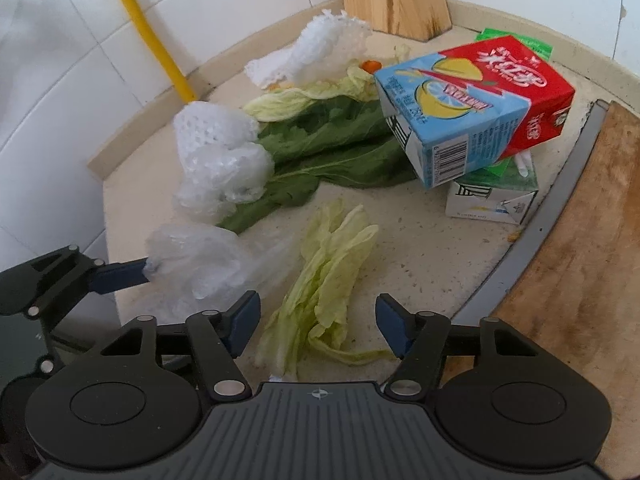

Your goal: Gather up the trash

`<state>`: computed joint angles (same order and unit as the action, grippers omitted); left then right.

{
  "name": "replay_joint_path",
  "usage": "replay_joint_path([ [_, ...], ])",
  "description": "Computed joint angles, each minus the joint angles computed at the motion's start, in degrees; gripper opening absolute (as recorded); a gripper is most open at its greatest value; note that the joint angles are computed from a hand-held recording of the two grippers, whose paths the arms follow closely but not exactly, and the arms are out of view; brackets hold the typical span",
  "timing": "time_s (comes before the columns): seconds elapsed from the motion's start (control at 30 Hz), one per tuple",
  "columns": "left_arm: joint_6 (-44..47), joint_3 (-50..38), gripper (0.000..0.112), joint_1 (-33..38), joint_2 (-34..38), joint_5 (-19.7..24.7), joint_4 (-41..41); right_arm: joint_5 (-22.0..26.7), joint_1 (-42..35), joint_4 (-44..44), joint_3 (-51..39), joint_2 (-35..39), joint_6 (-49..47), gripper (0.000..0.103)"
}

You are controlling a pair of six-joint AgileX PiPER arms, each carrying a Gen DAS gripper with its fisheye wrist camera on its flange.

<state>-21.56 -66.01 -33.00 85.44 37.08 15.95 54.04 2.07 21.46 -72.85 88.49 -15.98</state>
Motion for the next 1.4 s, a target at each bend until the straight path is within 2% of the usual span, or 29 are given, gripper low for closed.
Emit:
replay_joint_path([
  [0.03,-0.2,-0.5,0.041,0.4,0.6,0.6,-0.5,-0.7,0.2,0.0,0.0,0.4,0.3,0.070],
  [0.07,-0.5,-1.0,0.037,0.9,1.1,1.2,-1.0,-1.4,0.3,0.1,0.2,0.4,0.2,0.068],
  [0.1,0.2,-1.2,0.036,1.6,1.2,1.2,-2.7,-1.8,0.6,-0.1,0.0,0.7,0.2,0.065],
  [0.17,1.7,-0.7,0.032,3.0,0.6,0.6,-5.6,-2.8,1.7,-1.5,-0.1,0.9,1.3,0.050],
  [0.2,1.1,-0.3,0.031,3.1,0.1,0.5,-5.1,-2.7,2.1,-2.2,-0.4,1.0,1.9,0.038],
  [0.33,1.4,1.5,0.029,4.1,-2.0,0.4,-6.4,-1.3,1.3,-1.3,-0.6,0.7,3.1,0.025],
  [0.43,1.8,2.7,0.028,5.4,-3.9,0.1,-8.1,-0.3,0.4,-0.4,-0.3,-0.7,3.3,0.023],
  [0.77,-1.4,7.2,0.028,6.3,-10.7,0.8,-5.9,-0.4,3.6,0.0,0.2,-3.8,5.3,0.021],
  [1.4,-8.7,18.5,0.028,11.1,-29.4,6.9,-0.5,-2.5,20.2,-3.2,-1.7,-4.3,12.8,0.021],
])
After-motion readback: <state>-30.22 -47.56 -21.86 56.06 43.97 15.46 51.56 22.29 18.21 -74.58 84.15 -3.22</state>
